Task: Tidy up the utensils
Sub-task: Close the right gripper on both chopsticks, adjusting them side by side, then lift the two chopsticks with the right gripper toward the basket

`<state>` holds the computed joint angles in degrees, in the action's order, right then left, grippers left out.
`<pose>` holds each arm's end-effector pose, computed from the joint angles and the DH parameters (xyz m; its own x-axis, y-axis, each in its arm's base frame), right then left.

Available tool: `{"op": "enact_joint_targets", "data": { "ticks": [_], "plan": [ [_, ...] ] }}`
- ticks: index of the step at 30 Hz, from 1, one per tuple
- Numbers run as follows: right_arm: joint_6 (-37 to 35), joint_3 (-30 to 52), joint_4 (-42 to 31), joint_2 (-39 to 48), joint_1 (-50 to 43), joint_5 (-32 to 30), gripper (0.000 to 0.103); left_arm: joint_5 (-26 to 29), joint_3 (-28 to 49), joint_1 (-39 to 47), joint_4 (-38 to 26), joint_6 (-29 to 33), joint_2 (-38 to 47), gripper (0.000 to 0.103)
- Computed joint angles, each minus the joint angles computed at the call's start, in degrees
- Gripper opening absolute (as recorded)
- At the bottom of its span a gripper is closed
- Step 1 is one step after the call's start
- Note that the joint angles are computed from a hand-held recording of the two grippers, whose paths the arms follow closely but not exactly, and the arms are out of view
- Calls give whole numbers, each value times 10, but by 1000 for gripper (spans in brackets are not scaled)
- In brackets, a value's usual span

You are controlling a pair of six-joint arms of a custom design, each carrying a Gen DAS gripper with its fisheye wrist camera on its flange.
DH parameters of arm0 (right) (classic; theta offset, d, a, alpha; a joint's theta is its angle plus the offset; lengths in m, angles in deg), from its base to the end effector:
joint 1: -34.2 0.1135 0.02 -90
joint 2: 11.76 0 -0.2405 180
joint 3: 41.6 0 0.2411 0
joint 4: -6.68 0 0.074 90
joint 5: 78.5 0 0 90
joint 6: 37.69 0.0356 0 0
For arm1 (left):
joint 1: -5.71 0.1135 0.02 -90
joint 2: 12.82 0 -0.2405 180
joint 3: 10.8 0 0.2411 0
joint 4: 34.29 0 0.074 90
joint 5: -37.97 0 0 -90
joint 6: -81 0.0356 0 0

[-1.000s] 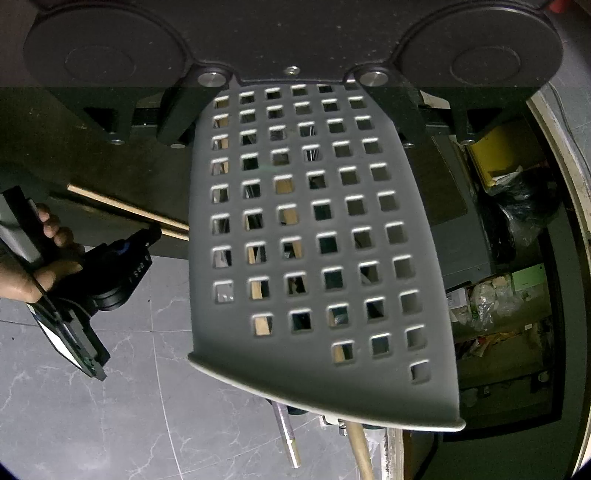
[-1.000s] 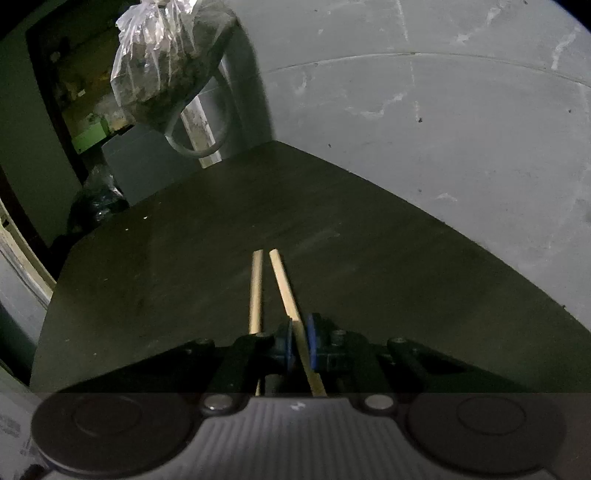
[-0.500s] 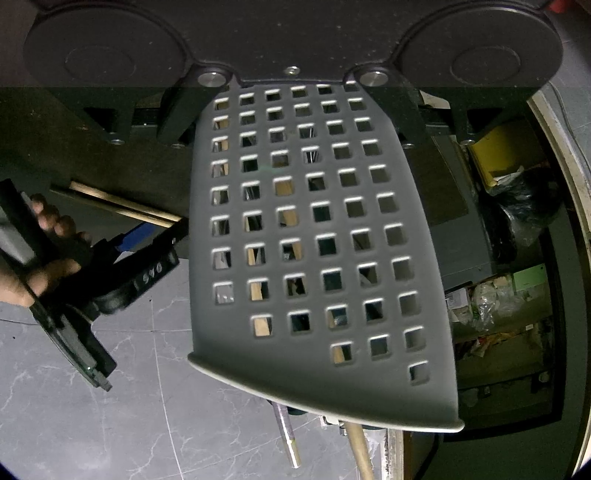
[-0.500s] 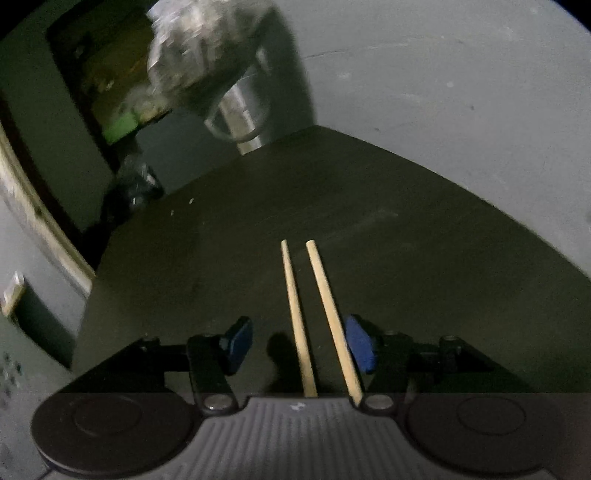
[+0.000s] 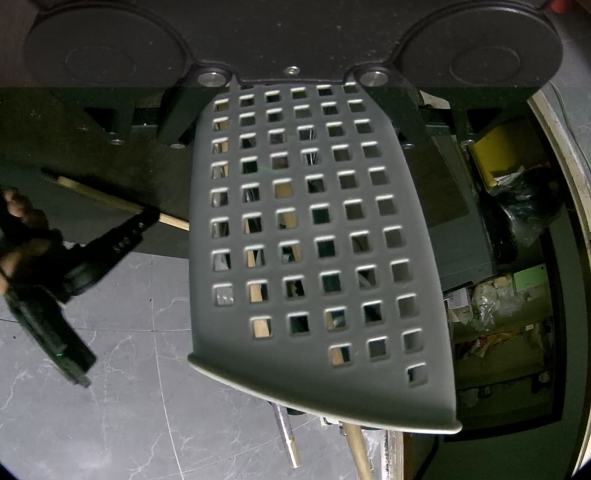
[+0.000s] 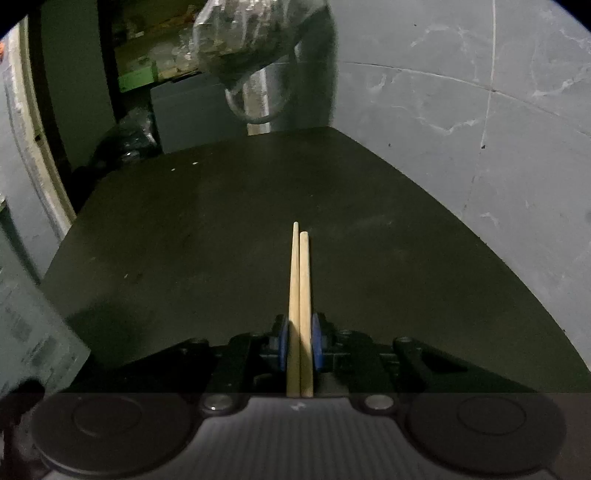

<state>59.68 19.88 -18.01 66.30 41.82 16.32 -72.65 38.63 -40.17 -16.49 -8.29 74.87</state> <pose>0.2815 0.0346 0.2078 -0.6573 0.0410 -0.7525 0.0149 0.9990 0.0414 0.2180 -0.2068 0.1670 -0.2378 0.2619 -0.9353 0.4452 0.8853 0.1347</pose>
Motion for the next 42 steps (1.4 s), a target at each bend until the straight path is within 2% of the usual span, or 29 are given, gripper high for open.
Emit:
{"op": "enact_joint_targets", "data": {
  "ticks": [7,15,23,25,27,29,37,42],
  "plan": [
    [-9,-58,-59,-101,25,-26,16,0,0,0,1,0,0,79],
    [-46,-95,-114,-182,103,-18,16,1,-2,1,1,0,-1,79],
    [-59,-101,-100,-180,97,-28,19,4,-3,3,7,1,2,79],
    [-62,-96,-104,-176,97,-31,22,3,-3,2,7,1,2,79],
    [-68,-84,-100,-156,89,-39,36,3,-4,2,7,1,1,79],
    [-73,-74,-108,-147,88,-41,45,3,-4,2,7,1,1,79],
    [-94,-9,-157,-96,88,-40,46,4,-5,2,7,0,0,79],
    [-97,11,-159,-73,92,-37,46,4,-6,2,8,0,0,79]
  ]
}}
